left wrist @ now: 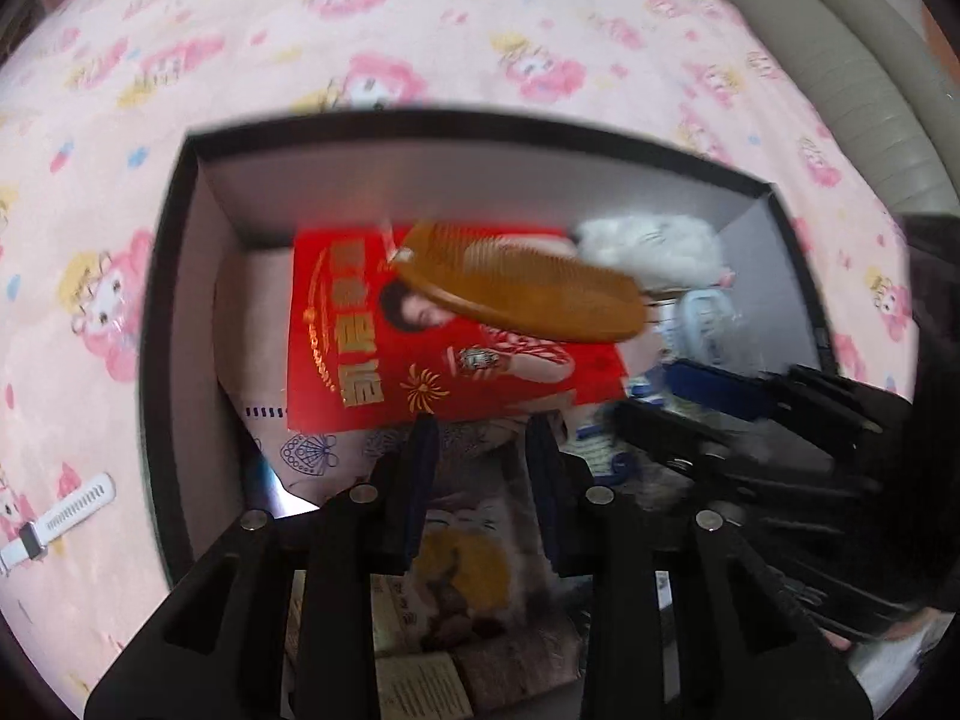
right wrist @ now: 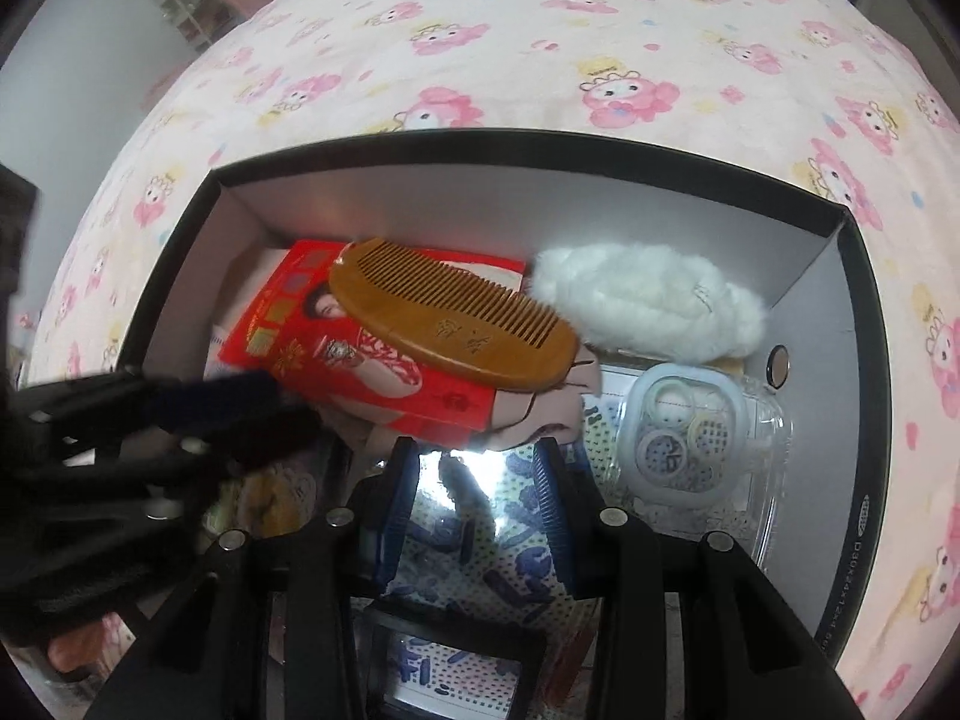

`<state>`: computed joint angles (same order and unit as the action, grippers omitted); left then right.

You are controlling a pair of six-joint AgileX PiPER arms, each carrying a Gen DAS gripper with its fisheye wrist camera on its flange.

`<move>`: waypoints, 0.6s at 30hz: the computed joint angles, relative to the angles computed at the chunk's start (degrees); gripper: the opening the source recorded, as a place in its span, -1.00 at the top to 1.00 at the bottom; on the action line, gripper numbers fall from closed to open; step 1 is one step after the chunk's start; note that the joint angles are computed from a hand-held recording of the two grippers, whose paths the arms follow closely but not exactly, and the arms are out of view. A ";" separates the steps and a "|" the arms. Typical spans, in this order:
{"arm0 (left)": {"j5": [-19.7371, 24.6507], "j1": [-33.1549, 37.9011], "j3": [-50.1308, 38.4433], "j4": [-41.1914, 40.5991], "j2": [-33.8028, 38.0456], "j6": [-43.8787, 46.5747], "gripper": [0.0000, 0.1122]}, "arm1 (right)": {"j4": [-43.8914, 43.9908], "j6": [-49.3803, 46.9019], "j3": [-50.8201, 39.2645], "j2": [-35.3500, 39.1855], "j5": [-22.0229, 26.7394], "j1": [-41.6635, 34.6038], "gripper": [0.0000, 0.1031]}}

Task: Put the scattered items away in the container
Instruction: 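Withdraw both open tools from the box toward the white watch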

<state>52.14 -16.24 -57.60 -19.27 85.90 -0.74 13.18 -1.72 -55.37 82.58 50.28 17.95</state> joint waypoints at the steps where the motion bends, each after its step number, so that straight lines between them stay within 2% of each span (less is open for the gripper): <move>1: 0.04 1.14 -0.20 -1.65 0.55 1.65 0.47 | 0.53 -0.16 -0.01 -0.22 0.35 -0.30 0.32; 3: -1.63 2.34 -0.69 -2.28 -0.10 2.44 0.46 | 1.21 -0.30 0.09 -1.06 0.87 -0.47 0.28; 5: -1.47 1.75 -1.69 0.81 -0.38 -0.85 0.46 | -0.36 1.91 0.42 -2.26 1.02 0.41 0.27; 6: -0.95 2.17 -1.44 -0.61 -1.33 -0.10 0.46 | -1.67 3.59 0.61 -2.93 1.13 0.97 0.26; 8: -0.56 2.57 0.61 -4.30 -4.81 3.16 0.38 | -4.02 7.13 1.18 -4.96 1.53 2.20 0.26; 11: -0.35 -0.52 3.65 -1.08 -12.04 -0.69 0.30 | -6.74 13.12 3.11 -10.59 2.24 3.65 0.18; 14: 1.52 -3.60 6.22 1.52 -18.87 -5.07 0.29 | -13.05 22.87 4.64 -17.72 3.91 8.98 0.15; 16: 3.49 -5.70 6.48 3.59 -22.63 -8.41 0.29 | -18.83 31.28 4.69 -22.31 6.94 14.94 0.13; 18: 5.40 -9.02 6.68 6.48 -26.47 -13.07 0.29 | -23.64 38.13 4.54 -23.81 8.18 20.22 0.12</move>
<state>57.55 -25.26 -50.92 -12.79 59.43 -13.81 -10.45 36.41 -50.82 58.77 58.46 38.17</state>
